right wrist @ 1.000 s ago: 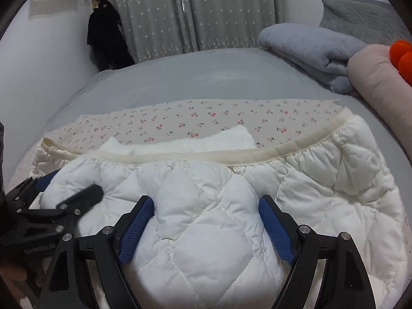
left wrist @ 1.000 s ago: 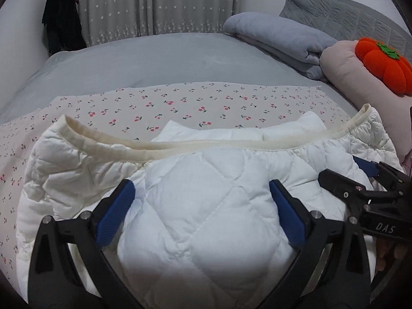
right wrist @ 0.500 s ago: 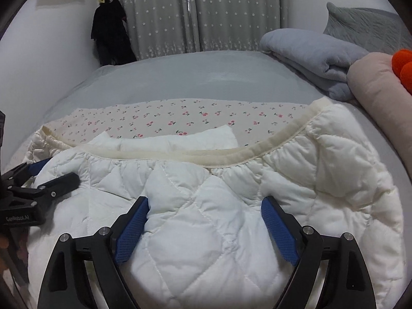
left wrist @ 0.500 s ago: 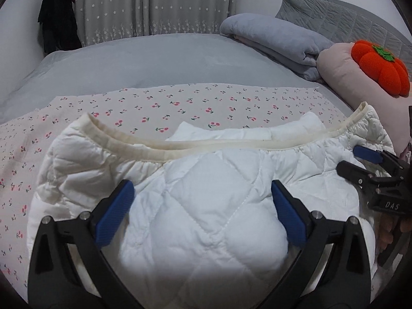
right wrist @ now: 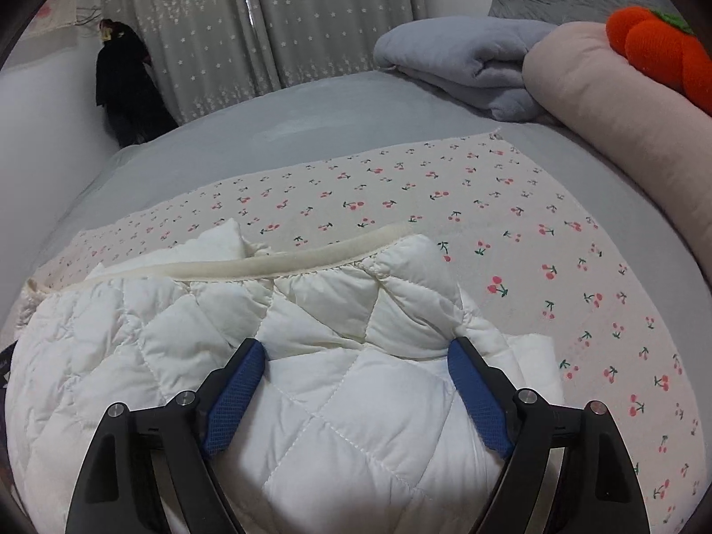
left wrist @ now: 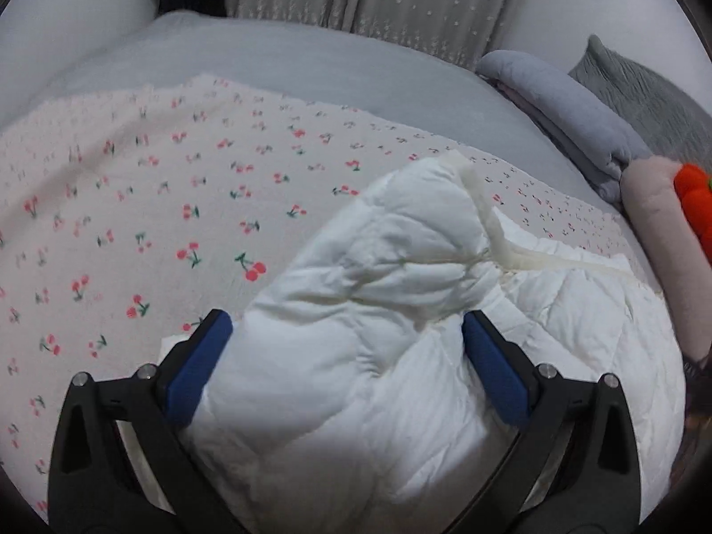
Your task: Fold large clothes
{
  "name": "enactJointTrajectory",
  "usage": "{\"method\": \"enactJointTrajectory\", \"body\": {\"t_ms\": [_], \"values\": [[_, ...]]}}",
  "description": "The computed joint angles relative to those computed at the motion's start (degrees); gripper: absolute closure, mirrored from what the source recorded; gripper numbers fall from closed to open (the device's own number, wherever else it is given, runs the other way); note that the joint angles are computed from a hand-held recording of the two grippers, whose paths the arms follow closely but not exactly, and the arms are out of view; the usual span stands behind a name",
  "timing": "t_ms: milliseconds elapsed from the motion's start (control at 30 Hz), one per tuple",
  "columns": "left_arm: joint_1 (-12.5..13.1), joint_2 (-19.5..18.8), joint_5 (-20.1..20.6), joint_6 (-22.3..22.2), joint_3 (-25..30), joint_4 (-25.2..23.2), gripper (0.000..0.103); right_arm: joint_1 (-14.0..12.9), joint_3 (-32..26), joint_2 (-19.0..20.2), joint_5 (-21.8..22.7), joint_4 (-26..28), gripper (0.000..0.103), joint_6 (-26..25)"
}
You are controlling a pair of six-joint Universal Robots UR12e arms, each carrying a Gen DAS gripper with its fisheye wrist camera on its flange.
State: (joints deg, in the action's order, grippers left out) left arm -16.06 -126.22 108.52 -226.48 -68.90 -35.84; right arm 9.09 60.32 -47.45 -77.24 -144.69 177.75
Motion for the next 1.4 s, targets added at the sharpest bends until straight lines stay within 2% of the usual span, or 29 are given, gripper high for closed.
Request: {"method": "enactJointTrajectory", "body": {"t_ms": [133, 267, 333, 367, 433, 533, 667, 767, 833, 900, 1000, 1067, 1200, 1267, 1333, 1400], "values": [[0.4, -0.1, -1.4, -1.3, -0.5, 1.1, 0.0, -0.7, -1.1, 1.0, 3.0, 2.1, 0.017, 2.4], [-0.1, -0.9, 0.2, -0.8, 2.0, -3.5, 0.0, 0.3, -1.3, 0.8, -1.4, 2.7, 0.017, 0.5], [-0.4, -0.2, 0.3, -1.5, 1.5, -3.8, 0.0, 0.5, -0.4, -0.1, -2.7, 2.1, 0.016, 0.0], [-0.6, 0.7, 0.1, -2.5, 0.4, -3.1, 0.0, 0.6, 0.5, -0.8, -2.9, 1.8, 0.016, 0.1], [-0.7, 3.0, -2.3, -4.2, -3.1, 1.7, 0.0, 0.4, 2.9, -2.8, -2.1, 0.8, 0.016, -0.3], [-1.0, 6.2, -4.8, -5.8, -6.6, 3.5, 0.0, 0.0, 6.7, -6.0, -0.4, -0.9, 0.014, -2.2], [-2.6, 10.1, -4.1, -9.2, -10.7, 4.4, 0.0, -0.7, 11.3, -10.0, 2.2, -3.0, 0.014, -1.7], [-4.0, 12.5, -2.1, -11.7, -13.9, 5.0, 0.0, -1.0, 14.3, -12.7, 5.2, -4.0, 0.014, -1.2], [-4.1, 13.8, -3.1, -15.2, -16.1, 4.8, 0.0, -1.0, 16.0, -14.1, 7.1, -4.2, 0.014, -0.8], [-3.7, 15.1, -6.2, -20.7, -18.6, 5.3, 0.0, -0.8, 17.5, -15.3, 8.6, -5.1, 0.014, -0.5], [-3.5, 16.1, -10.5, -30.4, -22.4, 10.3, 0.0, 0.0, 18.6, -16.3, 9.4, -5.4, 0.014, -0.7], [-3.5, 15.9, -13.4, -34.4, -24.3, 16.3, 0.001, 0.6, 18.7, -16.4, 9.7, -5.4, 0.014, -1.0], [-4.2, 13.5, -14.2, -38.5, -25.2, 25.9, 0.01, 2.1, 19.2, -16.4, 9.6, -7.9, 0.014, 0.4], [-4.2, 11.6, -15.1, -40.9, -25.0, 29.9, 0.018, 2.6, 19.2, -15.9, 9.9, -9.4, 0.014, 1.4], [-4.5, 10.3, -12.4, -42.3, -24.8, 32.6, 0.025, 3.1, 19.0, -15.2, 10.6, -11.3, 0.021, 3.0], [-4.9, 9.4, -9.2, -43.2, -24.0, 34.0, 0.026, 3.4, 18.6, -14.4, 11.7, -12.6, 0.03, 4.4]]}}
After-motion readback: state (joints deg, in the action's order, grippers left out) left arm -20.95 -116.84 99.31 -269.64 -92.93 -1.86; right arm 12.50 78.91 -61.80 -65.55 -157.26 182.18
